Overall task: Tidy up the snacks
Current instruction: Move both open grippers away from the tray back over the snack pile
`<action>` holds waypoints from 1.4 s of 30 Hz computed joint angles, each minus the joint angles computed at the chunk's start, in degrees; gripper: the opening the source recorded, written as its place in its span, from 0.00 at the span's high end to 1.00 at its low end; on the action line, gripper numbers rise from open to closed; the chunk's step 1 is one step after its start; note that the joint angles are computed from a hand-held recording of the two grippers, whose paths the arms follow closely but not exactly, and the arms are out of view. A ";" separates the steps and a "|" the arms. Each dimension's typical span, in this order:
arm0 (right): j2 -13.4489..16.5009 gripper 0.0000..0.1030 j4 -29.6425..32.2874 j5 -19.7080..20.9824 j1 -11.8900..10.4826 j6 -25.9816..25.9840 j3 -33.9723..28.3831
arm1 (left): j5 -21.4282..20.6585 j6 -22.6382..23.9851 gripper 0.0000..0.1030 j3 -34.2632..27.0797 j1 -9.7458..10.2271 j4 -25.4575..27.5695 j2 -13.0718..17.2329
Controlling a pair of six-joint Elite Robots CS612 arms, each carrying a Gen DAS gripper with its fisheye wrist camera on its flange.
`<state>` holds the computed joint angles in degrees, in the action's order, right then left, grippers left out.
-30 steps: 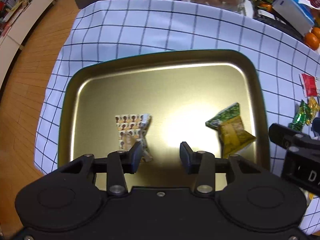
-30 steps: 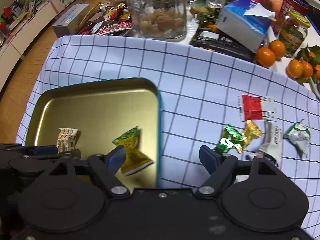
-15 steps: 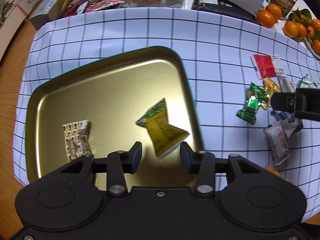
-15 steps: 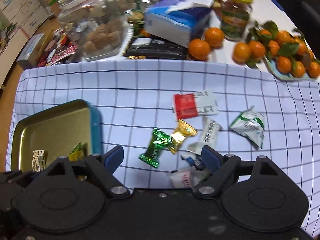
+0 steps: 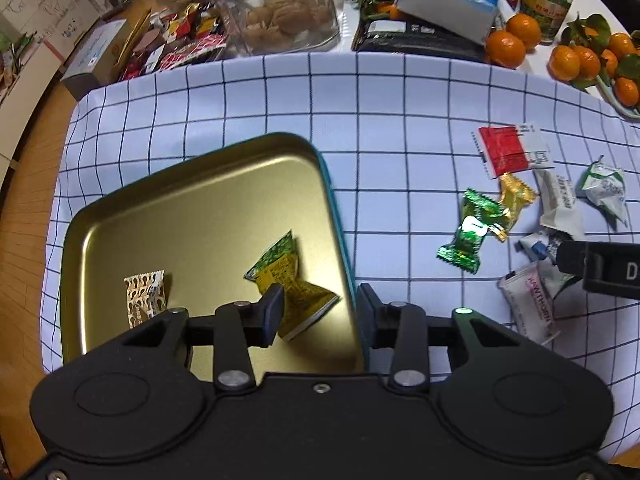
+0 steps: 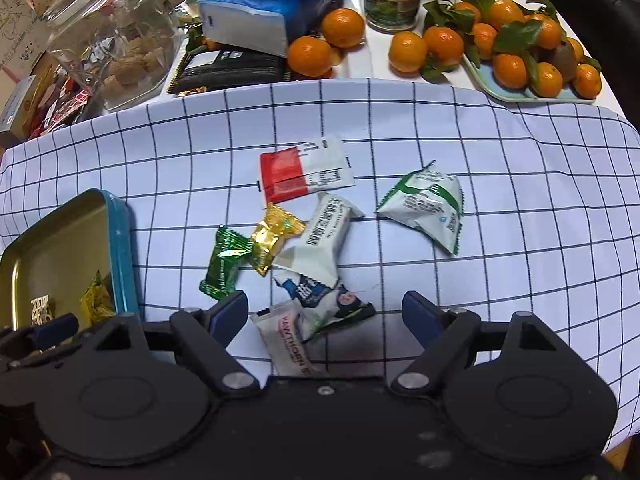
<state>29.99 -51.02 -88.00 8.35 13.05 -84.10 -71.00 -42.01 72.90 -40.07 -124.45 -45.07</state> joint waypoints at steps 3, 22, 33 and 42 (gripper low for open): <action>0.19 0.15 0.39 -0.29 -0.38 0.70 -0.59 | -1.01 1.17 0.53 -0.18 -0.23 -1.13 0.14; 0.14 0.16 4.13 -0.96 -0.77 -0.75 -0.99 | -11.26 5.09 0.53 -1.09 -0.13 -1.26 1.31; 0.21 0.20 4.08 -0.51 -0.29 -0.82 -0.17 | -14.19 3.62 0.53 -1.35 0.85 -0.10 2.03; 0.07 0.20 4.60 0.96 0.71 -3.78 0.97 | -15.42 1.57 0.76 0.77 1.77 -1.81 0.99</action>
<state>30.06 -46.43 -87.04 9.06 9.28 -83.13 -86.41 -40.44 73.66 -38.30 -126.26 -44.08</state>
